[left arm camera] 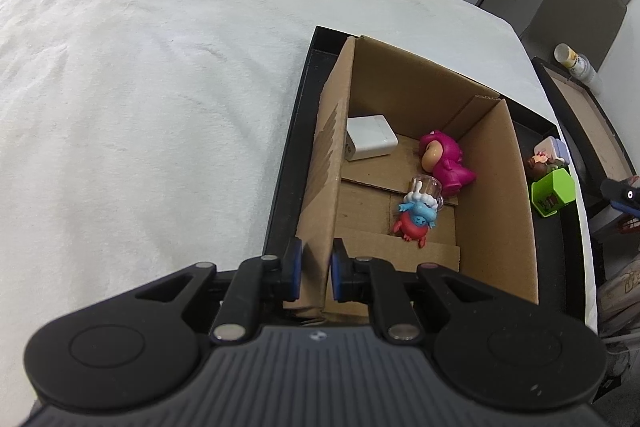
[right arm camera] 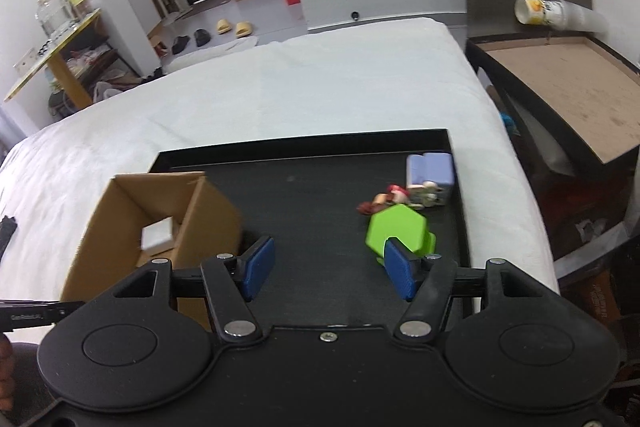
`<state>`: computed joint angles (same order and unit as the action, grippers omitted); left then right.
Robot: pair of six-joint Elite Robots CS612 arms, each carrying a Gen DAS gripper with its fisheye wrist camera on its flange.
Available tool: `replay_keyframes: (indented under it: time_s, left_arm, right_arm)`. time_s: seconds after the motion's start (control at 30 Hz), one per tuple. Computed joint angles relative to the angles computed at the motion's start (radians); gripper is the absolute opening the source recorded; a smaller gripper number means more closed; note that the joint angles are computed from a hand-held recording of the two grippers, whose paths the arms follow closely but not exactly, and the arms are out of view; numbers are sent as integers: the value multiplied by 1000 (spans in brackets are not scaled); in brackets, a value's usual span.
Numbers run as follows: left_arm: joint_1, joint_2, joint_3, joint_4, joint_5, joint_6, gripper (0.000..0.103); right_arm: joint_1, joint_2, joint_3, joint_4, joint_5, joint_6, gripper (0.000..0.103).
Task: Organize rigid objects
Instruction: 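Move the right gripper back to the green hexagonal cup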
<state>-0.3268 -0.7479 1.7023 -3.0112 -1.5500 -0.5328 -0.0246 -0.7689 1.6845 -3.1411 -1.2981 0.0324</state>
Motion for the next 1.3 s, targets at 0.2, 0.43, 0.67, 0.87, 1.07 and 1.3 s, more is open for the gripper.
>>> replay_keyframes:
  time_s: [0.2, 0.43, 0.67, 0.87, 1.07, 1.3]
  left_arm:
    - [-7, 1, -2, 7, 23, 6, 13]
    - [-10, 5, -7, 11, 35, -6, 13]
    - [-10, 9, -8, 2, 46, -10, 13]
    - [-10, 8, -7, 1, 47, -6, 13]
    - [-9, 8, -15, 19, 50, 0, 13]
    - [-11, 10, -19, 26, 58, -8, 13]
  right_arm:
    - [-16, 17, -3, -12, -5, 23, 64]
    - [-10, 35, -14, -5, -49, 31, 78]
    - [19, 56, -34, -19, -158, 67, 84]
    - [37, 83, -64, -20, -230, 100, 84]
    - [53, 117, -104, -16, -301, 91, 84]
    - [57, 146, -139, -5, -320, 103, 84]
